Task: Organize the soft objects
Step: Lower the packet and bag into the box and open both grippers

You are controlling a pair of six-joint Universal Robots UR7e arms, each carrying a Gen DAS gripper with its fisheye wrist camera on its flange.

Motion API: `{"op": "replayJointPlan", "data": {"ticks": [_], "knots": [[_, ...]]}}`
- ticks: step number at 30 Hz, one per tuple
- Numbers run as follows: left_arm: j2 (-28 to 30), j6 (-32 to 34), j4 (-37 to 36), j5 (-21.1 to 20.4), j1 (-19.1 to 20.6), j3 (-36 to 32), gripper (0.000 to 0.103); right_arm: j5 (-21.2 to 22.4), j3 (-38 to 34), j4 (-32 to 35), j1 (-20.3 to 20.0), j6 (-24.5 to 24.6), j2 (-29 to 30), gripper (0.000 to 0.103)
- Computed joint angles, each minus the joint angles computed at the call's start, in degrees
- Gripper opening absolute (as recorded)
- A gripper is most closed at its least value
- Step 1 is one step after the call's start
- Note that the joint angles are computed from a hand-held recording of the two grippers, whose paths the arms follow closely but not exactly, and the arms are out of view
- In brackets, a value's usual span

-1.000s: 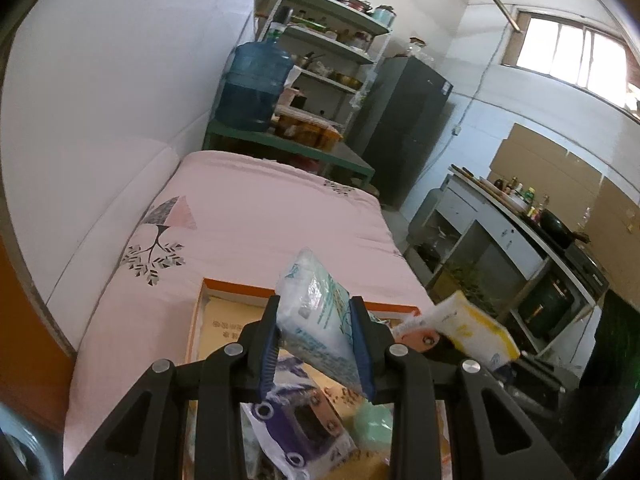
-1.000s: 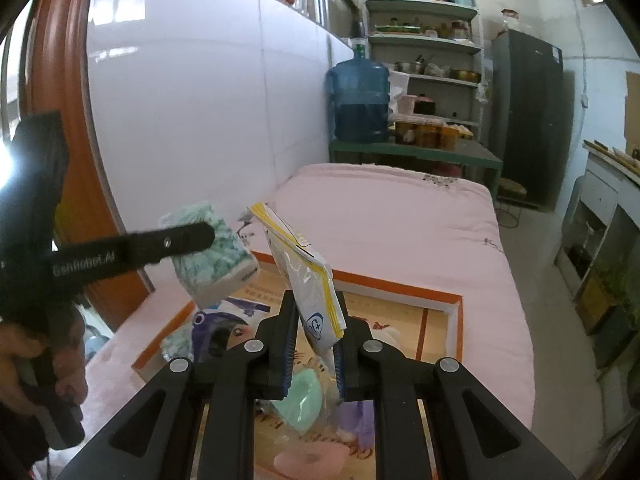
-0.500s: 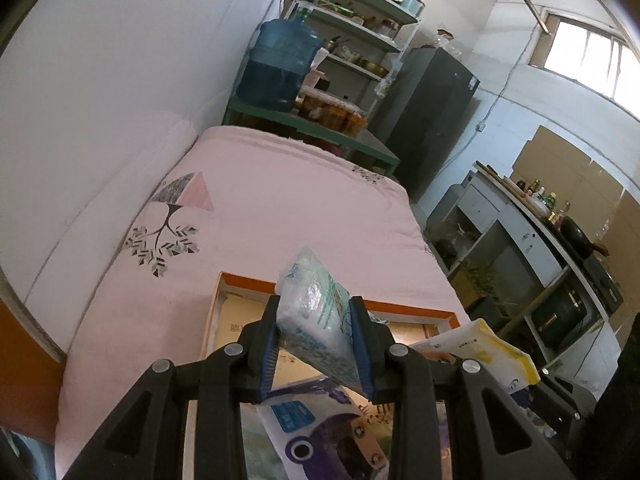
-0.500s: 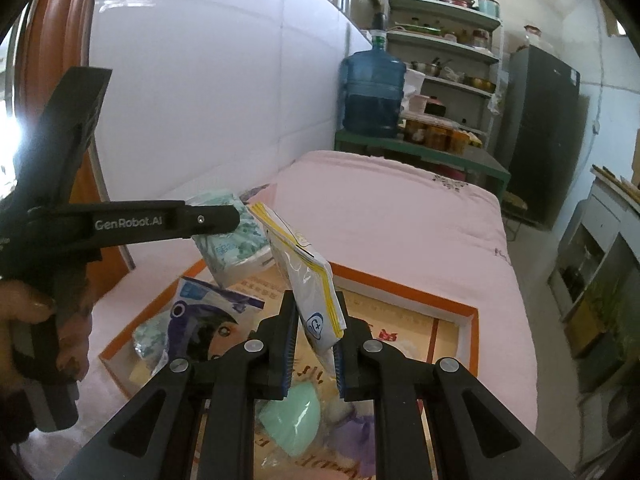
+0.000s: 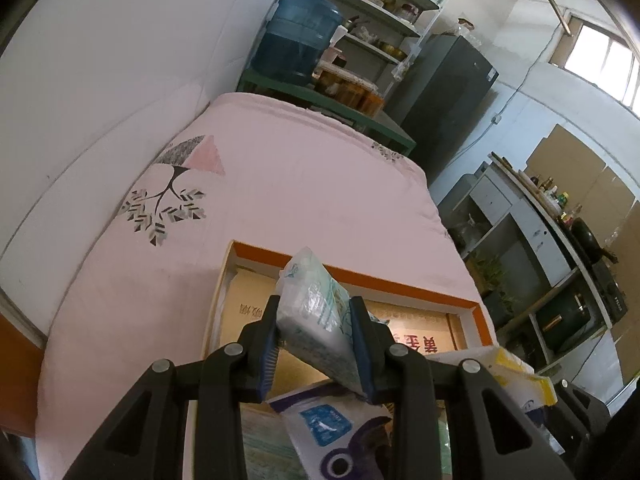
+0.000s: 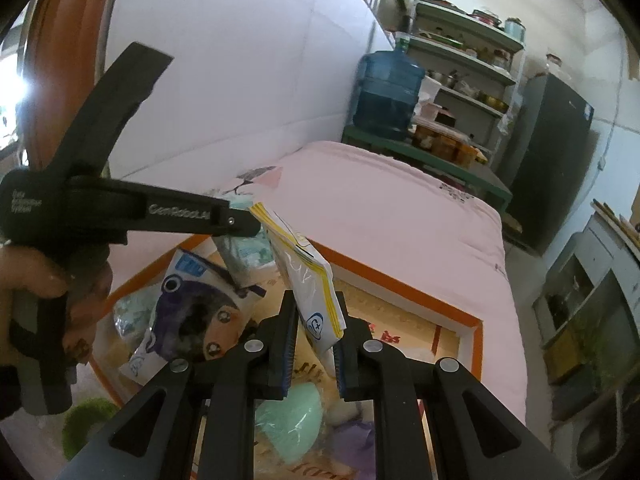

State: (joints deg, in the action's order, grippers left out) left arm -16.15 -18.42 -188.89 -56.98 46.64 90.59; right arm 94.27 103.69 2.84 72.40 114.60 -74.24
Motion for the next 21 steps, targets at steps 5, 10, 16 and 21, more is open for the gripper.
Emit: {"op": "replayJointPlan", "data": {"ticks": [5, 10, 16, 21], "knots": [[0.4, -0.8, 2.1, 0.2, 0.2, -0.5, 0.033, 0.3, -0.5, 0.6, -0.8, -0.1, 0.7, 0.016], [0.6, -1.9, 4.7, -1.0, 0.8, -0.8, 0.036, -0.7, -0.8, 1.8, -1.7, -0.3, 0.8, 0.017], [0.2, -3.1, 6.5, 0.0, 0.7, -0.5, 0.049, -2.5, -3.6, 7.8, -3.0, 3.7, 1.6, 0.025], [-0.4, -3.6, 4.9, 0.7, 0.2, 1.0, 0.062, -3.8, -4.2, 10.1, -3.7, 5.7, 1.3, 0.042]]}}
